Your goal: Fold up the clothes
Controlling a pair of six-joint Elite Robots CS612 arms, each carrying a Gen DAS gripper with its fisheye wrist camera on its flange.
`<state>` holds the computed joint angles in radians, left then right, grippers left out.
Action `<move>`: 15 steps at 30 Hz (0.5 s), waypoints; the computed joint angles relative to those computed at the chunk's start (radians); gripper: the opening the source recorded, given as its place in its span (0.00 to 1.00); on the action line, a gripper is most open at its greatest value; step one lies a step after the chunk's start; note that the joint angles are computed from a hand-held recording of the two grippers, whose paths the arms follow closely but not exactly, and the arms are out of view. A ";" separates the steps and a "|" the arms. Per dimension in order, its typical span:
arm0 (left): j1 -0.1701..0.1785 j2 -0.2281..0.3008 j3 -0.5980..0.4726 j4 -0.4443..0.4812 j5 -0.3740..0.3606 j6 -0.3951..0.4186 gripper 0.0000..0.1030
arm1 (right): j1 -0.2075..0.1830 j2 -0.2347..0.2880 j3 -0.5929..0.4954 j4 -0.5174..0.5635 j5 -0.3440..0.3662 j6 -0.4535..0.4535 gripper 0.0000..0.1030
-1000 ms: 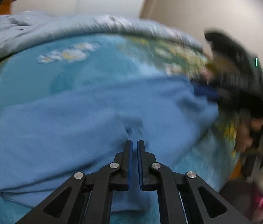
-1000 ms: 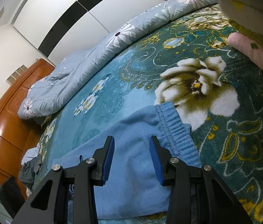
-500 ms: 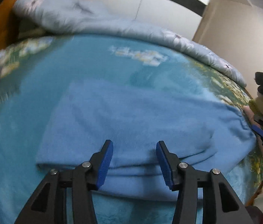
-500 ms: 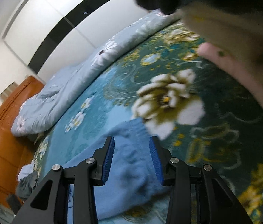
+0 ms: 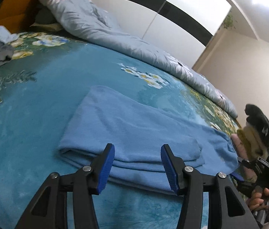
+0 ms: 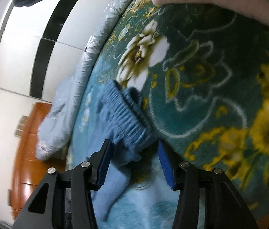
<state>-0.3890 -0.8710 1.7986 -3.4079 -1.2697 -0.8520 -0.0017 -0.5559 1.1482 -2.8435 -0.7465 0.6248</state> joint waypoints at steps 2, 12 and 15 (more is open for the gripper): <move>0.005 -0.002 0.013 -0.019 0.002 -0.020 0.53 | 0.006 0.005 -0.010 0.029 0.006 -0.016 0.50; 0.031 0.012 0.041 -0.112 -0.061 -0.068 0.53 | 0.025 0.036 -0.067 -0.030 -0.061 0.008 0.50; 0.035 0.013 0.046 -0.133 -0.074 -0.069 0.53 | 0.028 0.044 -0.079 -0.090 -0.111 0.033 0.50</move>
<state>-0.3539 -0.8578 1.8449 -3.5406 -1.3441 -0.9208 0.0262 -0.5116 1.0688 -2.9338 -0.8572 0.6579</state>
